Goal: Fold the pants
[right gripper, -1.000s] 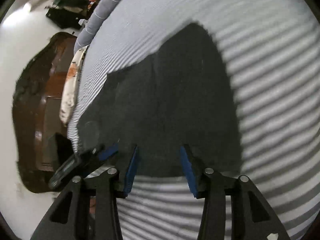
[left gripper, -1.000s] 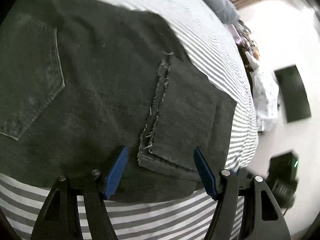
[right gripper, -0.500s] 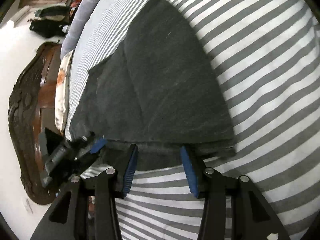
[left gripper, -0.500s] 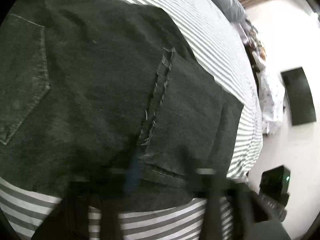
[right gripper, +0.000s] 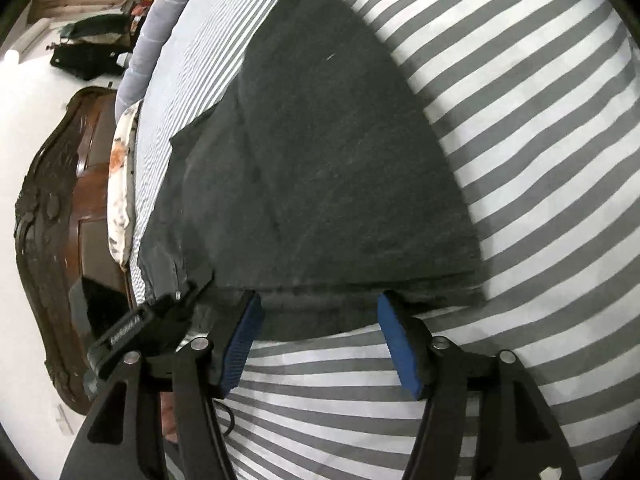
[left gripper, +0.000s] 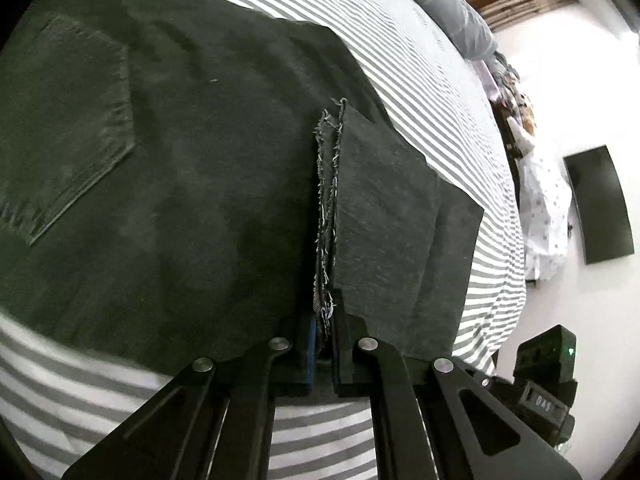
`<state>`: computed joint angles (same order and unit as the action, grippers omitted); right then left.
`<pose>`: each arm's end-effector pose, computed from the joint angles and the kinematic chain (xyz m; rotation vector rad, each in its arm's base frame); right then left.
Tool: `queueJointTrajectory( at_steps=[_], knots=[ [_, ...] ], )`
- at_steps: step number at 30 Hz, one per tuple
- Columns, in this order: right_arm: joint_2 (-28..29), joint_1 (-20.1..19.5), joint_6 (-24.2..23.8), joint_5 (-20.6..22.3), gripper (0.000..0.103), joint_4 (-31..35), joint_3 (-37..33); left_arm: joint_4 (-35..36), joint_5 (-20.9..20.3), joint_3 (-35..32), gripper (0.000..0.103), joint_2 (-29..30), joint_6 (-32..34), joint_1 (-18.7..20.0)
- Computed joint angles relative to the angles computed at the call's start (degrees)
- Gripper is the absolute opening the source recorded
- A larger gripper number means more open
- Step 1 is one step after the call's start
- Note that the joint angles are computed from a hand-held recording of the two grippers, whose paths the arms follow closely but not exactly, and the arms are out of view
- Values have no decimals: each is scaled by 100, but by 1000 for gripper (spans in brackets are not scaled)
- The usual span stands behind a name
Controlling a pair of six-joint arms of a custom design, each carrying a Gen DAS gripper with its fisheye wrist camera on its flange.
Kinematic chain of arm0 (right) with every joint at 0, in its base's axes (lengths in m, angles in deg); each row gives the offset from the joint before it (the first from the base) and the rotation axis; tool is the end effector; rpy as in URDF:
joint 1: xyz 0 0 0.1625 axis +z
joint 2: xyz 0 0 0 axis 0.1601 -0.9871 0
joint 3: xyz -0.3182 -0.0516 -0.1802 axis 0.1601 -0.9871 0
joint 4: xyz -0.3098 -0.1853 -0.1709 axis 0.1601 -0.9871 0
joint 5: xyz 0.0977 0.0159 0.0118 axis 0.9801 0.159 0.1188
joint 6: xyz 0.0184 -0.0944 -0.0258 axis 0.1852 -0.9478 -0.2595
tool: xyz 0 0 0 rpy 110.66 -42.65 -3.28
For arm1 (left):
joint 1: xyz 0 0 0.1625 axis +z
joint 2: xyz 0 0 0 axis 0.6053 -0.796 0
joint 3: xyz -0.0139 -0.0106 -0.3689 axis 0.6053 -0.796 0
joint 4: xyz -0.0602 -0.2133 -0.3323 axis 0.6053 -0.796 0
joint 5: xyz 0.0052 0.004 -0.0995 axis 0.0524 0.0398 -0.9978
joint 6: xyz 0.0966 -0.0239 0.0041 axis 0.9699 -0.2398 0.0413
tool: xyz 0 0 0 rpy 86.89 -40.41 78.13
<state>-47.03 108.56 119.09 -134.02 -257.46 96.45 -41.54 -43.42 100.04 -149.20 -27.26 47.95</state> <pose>0.3383 -0.4597 -0.1356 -1.1044 -2.7113 0.9243 0.0929 -0.6454 0.3010 0.3996 2.9827 0.0901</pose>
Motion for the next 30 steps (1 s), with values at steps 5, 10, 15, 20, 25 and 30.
queueJointTrajectory(
  at_steps=[5,10,15,20,25,30],
  knots=[
    [-108,21,76,-114,59,268,54,-135,259,127,5,31,-54,69],
    [-351,172,-147,-218,59,1166,-115,-387,675,363,7,-134,407,-178],
    [-426,434,-660,-1135,59,2343,-626,-1555,1101,1057,10,-619,1218,-525],
    [-209,266,-995,-1176,59,3310,-1123,-2618,1312,1627,19,-825,1916,-777],
    [-101,108,-893,-813,55,3271,-1064,-2377,1435,1775,20,-688,2187,-798],
    [-249,124,-1021,-915,53,3037,-919,-2293,1820,1796,19,-479,2081,-648]
  ],
)
